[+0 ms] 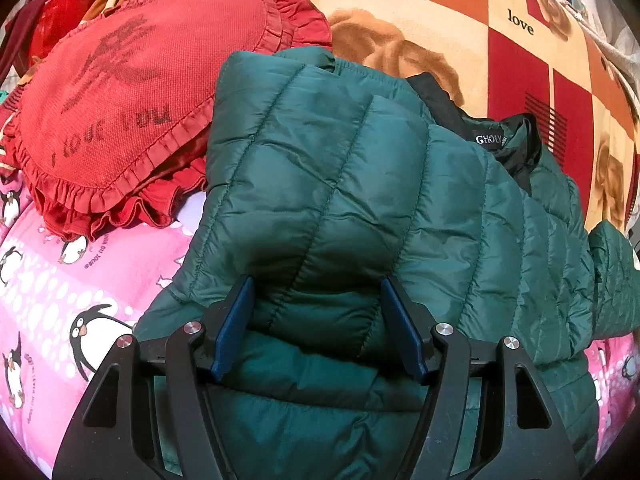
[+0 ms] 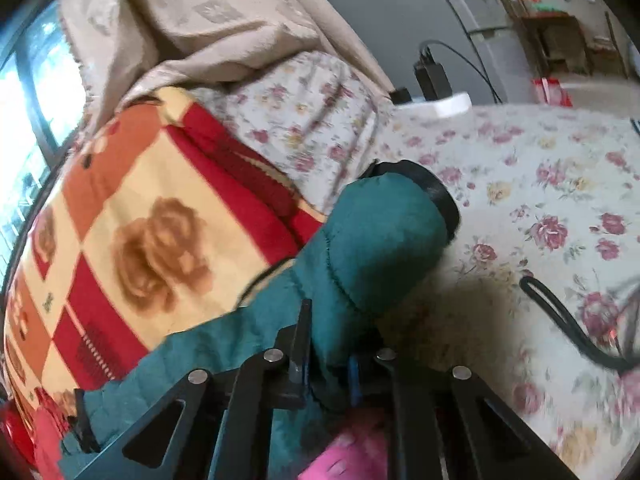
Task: Fold large clothes
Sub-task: 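Fold the held sleeve across the jacket body toward the left gripper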
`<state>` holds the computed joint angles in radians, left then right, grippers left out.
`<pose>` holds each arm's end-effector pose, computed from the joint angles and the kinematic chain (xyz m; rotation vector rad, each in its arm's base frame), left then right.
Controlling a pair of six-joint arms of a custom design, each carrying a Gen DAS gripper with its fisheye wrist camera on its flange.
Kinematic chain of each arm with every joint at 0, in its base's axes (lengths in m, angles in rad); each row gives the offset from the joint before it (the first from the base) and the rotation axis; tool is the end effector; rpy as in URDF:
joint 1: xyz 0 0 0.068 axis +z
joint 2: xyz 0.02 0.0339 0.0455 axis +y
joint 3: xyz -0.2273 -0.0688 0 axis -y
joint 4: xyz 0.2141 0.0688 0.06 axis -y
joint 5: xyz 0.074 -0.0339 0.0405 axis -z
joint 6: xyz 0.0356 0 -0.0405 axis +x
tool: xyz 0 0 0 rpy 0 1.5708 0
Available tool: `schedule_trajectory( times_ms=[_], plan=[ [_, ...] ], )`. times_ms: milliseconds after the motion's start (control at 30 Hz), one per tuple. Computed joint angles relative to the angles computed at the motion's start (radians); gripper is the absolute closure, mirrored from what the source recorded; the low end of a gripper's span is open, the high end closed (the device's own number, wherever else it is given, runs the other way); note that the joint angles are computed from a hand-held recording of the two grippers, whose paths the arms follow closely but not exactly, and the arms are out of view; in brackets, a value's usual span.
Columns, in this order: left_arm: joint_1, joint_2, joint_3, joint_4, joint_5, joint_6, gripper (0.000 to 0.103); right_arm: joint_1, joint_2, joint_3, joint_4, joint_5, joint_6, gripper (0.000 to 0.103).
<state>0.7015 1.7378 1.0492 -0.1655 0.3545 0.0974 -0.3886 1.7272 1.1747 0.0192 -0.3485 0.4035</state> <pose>0.2614 0.2047 0.1669 -0.5489 2.2918 -0.0456 0.3393 -0.1258 0.2221 0.6096 1.9997 0.3750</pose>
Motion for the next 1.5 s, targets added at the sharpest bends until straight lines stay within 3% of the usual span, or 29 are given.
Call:
schedule_trajectory(
  times_ms=[300,500,633,933,1200,1500],
  plan=[
    [0.011,-0.017,-0.011,-0.006,0.013,0.010,0.038,0.271,-0.301,-0.275,0.100,0.121,0.114,0.091],
    [0.022,-0.026,-0.016,-0.017,0.029,0.025,0.038,0.455,-0.335,-0.382,0.209,0.208,0.248,0.091],
    [0.022,-0.027,-0.019,-0.016,0.030,0.028,0.038,0.578,-0.272,-0.428,0.321,0.245,0.282,0.091],
    [0.005,-0.026,-0.016,-0.010,0.020,0.027,0.038,0.740,-0.017,-0.295,0.378,0.204,0.309,0.091],
    [0.006,-0.028,-0.020,-0.003,0.032,0.034,0.038,0.824,0.058,-0.197,0.295,0.203,0.240,0.091],
    [-0.002,-0.093,-0.067,0.015,0.143,0.078,0.038,0.870,0.155,-0.091,0.207,0.154,0.155,0.090]
  ],
)
